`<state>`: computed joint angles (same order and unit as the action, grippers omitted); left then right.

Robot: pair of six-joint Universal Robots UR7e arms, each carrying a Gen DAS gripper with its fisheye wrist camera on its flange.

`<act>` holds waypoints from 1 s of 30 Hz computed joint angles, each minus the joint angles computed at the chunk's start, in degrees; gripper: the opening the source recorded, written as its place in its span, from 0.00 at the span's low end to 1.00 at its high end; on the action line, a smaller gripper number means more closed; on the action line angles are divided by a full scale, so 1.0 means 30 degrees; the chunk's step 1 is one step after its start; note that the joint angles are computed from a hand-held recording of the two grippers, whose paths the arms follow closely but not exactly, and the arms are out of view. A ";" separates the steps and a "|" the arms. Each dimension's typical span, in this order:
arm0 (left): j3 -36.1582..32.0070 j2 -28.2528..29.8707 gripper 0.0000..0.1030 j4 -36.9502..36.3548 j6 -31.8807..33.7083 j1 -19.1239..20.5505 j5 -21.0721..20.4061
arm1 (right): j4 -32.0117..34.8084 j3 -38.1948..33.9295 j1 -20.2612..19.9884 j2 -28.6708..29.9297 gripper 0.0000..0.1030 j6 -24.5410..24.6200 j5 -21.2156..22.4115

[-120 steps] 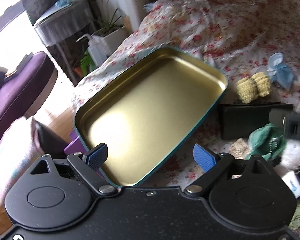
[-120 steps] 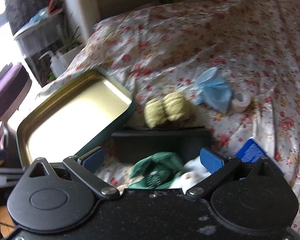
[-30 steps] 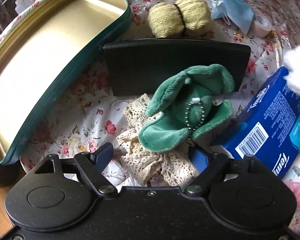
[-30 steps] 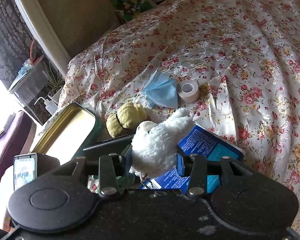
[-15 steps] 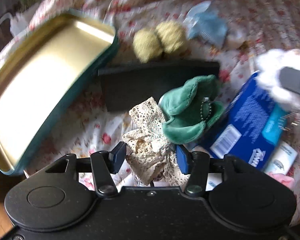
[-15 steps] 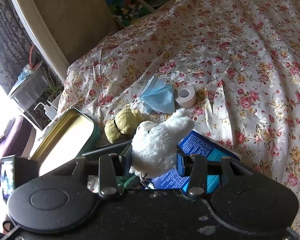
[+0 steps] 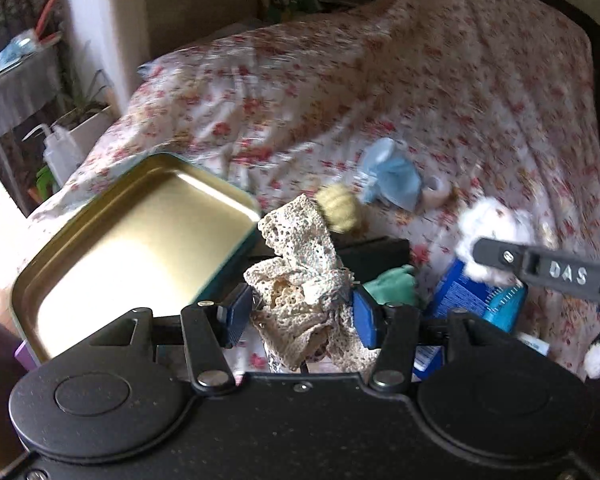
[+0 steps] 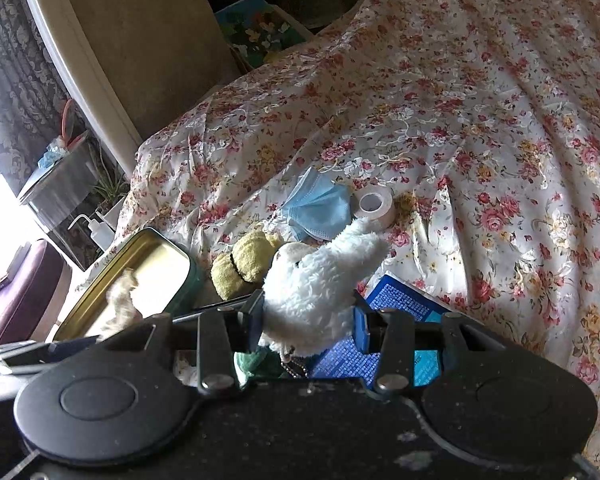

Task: Organize soft objects
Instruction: 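Carry the lace into the tin tray and release it while the right gripper drops the plush there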

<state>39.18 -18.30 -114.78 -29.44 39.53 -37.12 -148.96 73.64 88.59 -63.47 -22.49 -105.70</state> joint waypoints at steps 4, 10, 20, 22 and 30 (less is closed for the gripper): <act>0.1075 -0.0946 0.50 0.0377 -0.1208 0.0116 0.1018 | -0.0281 0.0088 0.0044 0.0103 0.41 -0.0401 -0.0060; 0.2362 -0.2306 0.50 0.2243 -0.3757 0.0403 0.2126 | -0.0440 0.0230 0.0157 0.0301 0.41 -0.1050 -0.0488; 0.2697 -0.3534 0.50 0.6310 -0.8145 0.0814 0.3201 | -0.0426 0.0723 0.0398 0.0528 0.41 -0.1961 -0.0400; 0.2064 -0.3427 0.50 0.7205 -0.8711 0.0972 0.3274 | -0.0169 0.0790 0.0394 0.0507 0.41 -0.1928 -0.0146; 0.0232 -0.3135 0.50 1.0248 -1.0557 0.1471 0.4034 | -0.0944 0.1459 0.0575 0.0511 0.41 -0.3064 0.0348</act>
